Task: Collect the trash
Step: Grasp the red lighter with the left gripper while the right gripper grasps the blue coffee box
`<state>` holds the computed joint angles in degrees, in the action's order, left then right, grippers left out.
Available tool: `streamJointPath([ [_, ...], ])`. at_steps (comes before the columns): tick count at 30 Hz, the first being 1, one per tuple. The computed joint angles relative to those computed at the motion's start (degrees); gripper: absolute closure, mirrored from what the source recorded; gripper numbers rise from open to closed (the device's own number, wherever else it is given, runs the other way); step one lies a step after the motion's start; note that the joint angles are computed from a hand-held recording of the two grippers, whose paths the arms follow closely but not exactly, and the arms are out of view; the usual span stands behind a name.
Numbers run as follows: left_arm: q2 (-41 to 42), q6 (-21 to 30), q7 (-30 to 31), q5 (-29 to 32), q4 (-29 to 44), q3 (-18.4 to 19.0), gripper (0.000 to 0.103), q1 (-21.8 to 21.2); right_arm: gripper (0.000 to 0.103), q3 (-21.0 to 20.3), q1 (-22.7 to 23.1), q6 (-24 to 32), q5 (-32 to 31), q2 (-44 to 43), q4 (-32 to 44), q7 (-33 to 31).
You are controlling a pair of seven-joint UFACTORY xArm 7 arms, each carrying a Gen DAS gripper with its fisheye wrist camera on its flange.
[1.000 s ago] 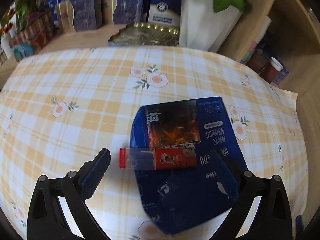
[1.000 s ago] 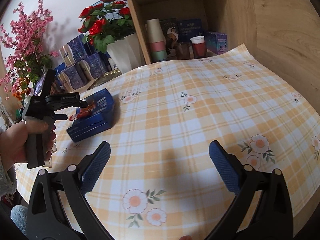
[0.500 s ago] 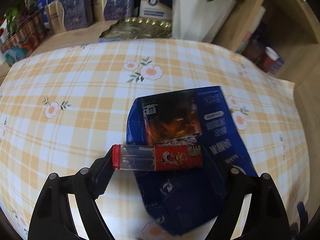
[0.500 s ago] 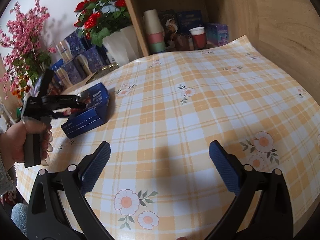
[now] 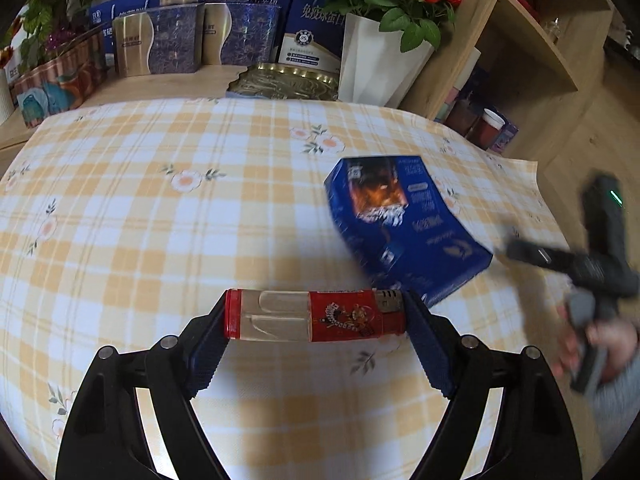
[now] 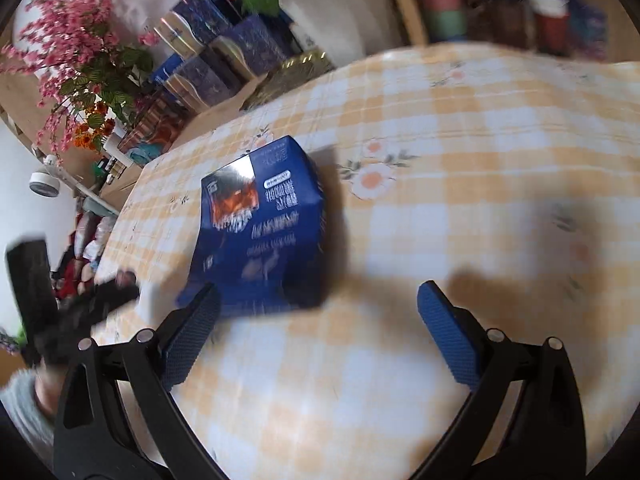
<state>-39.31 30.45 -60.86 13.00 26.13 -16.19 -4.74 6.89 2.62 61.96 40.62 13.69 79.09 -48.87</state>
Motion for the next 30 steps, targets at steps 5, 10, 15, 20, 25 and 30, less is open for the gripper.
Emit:
streamJointPath([
  [5,2.3,-4.9,-0.4,0.7,-0.9,0.9,0.023,2.4,0.013,1.5,2.9,-3.7,-2.9,4.2,3.7,6.1],
  [10,8.8,-7.3,1.6,2.7,1.8,1.3,0.023,4.6,0.015,2.3,4.5,-5.9,-6.8,3.9,3.3,6.8],
  [15,12.1,-6.0,4.2,4.7,3.7,1.4,0.023,3.8,0.015,2.6,5.8,-9.2,-10.4,1.9,0.3,4.8],
  [20,13.1,-6.3,4.3,4.5,3.8,2.4,0.023,2.8,0.015,2.9,5.5,-7.9,-8.7,2.1,0.6,3.9],
  [25,14.1,-5.6,5.3,3.4,4.8,3.3,0.023,2.0,0.020,3.2,5.5,-4.9,-6.6,2.7,1.8,4.9],
  [30,14.2,-6.0,7.0,2.3,4.6,4.2,0.023,0.9,0.052,3.3,2.9,5.1,-1.4,4.9,5.7,5.8],
])
